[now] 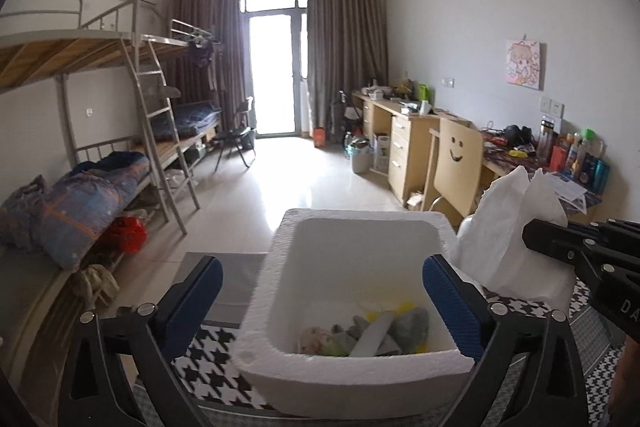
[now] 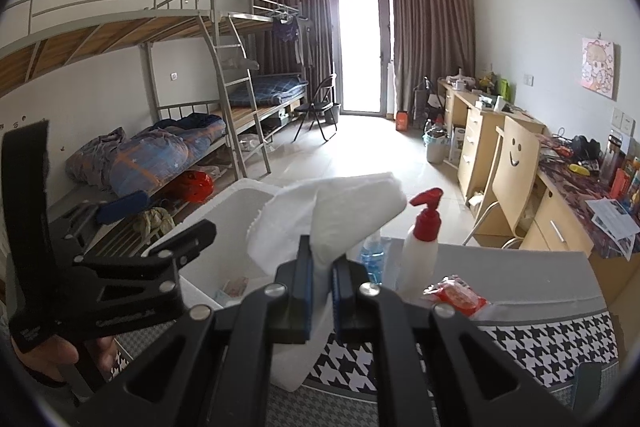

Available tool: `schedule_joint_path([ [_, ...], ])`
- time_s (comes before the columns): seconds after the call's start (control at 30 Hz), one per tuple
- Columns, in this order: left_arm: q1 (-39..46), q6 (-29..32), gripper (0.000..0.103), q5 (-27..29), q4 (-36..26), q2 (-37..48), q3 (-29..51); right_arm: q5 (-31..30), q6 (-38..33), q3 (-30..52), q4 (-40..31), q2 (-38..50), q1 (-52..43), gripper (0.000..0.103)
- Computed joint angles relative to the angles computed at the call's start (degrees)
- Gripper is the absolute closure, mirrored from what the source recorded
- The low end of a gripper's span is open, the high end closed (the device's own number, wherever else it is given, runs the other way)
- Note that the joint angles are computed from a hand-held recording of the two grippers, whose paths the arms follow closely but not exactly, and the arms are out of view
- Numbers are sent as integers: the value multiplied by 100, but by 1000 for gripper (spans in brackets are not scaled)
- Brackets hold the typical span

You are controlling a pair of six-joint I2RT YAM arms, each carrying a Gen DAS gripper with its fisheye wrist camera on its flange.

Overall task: Organize soft objects
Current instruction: 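Lower the held tissue into the foam box and open right tool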

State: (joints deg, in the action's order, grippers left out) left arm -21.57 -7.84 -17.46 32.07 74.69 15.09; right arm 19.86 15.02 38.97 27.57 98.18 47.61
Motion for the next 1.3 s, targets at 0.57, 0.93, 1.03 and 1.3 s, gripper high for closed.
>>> schedule_joint_path([
  [0.57,403,-33,1,-54,-96,-608,-441,-241,-56,502,-153,435,45,93],
  [0.93,639,98,1,-31,-47,-840,-677,-352,-86,980,-429,821,102,92],
  [1.03,748,120,1,41,-45,-925,-735,-363,-89,1101,-504,931,76,92],
  [1.3,910,101,1,177,2,-973,-842,-603,-13,1412,-740,1202,-11,82],
])
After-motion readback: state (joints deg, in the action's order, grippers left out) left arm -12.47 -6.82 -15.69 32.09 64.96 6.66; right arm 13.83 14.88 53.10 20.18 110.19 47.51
